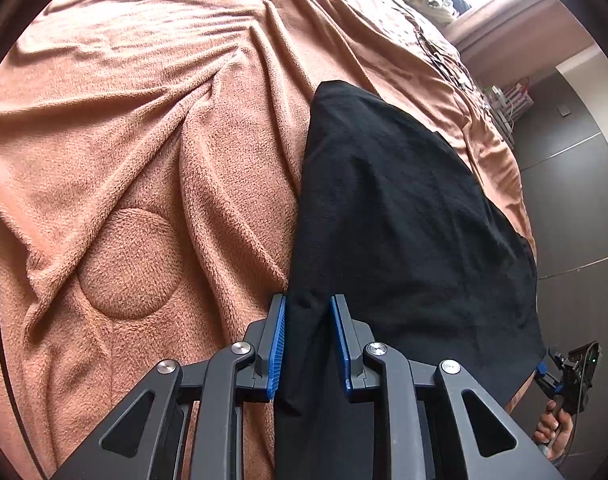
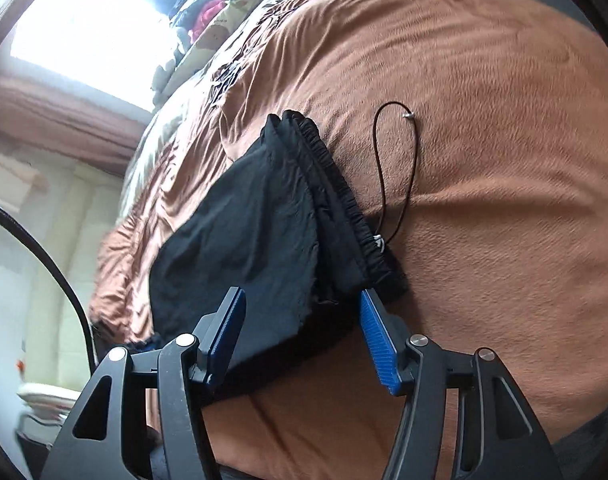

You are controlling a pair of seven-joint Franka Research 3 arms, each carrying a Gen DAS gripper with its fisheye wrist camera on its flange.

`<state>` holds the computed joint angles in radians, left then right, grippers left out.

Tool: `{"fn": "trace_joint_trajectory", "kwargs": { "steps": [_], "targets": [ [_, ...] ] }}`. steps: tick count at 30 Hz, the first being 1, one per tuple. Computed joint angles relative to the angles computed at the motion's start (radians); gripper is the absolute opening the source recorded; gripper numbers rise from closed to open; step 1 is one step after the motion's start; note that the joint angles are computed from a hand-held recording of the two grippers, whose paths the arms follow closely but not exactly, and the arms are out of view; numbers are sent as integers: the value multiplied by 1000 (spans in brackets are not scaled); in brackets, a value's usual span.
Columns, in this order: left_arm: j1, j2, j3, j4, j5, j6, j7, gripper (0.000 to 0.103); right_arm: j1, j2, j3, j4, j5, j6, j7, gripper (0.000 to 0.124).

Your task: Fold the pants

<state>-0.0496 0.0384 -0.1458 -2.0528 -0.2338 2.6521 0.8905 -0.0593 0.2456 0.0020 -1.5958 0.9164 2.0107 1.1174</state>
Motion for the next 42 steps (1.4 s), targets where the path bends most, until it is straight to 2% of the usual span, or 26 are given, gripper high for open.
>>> {"fn": "trace_joint_trajectory", "kwargs": {
  "steps": [6, 10, 17, 19, 20, 21, 23, 26, 32, 42],
  "targets": [
    [0, 0, 0, -1, -4, 2, 2, 24, -37, 1, 9, -27, 161, -11, -46, 57],
    [-1, 3, -1, 4, 9, -3, -8, 24, -23, 11, 1, -36, 109, -7, -16, 57],
    [0, 8, -2, 7, 16, -4, -13, 24, -10, 32, 13, -34, 121, 37, 7, 57],
    [0, 9, -2, 8, 18, -5, -14, 24, -5, 31, 16, -32, 122, 69, 11, 45],
    [0, 9, -2, 8, 17, -4, -14, 24, 1, 27, 16, -35, 109, 88, 13, 25],
    [0, 9, -3, 8, 16, -3, -14, 24, 8, 22, 15, -36, 90, 105, 19, 12],
    [0, 11, -3, 11, 15, -3, -13, 24, 19, 8, 15, -47, 62, 135, 30, 8],
    [0, 12, -3, 13, 16, -6, -11, 24, 39, -43, 13, -97, 21, 195, 10, 7],
    [0, -6, -5, 8, -10, -24, 27, 24, 62, -122, -6, -193, -7, 249, 32, 7],
    [-11, -60, 11, -61, -144, -1, 101, 27, 80, -214, -38, -286, -23, 268, 30, 7]
  ]
}}
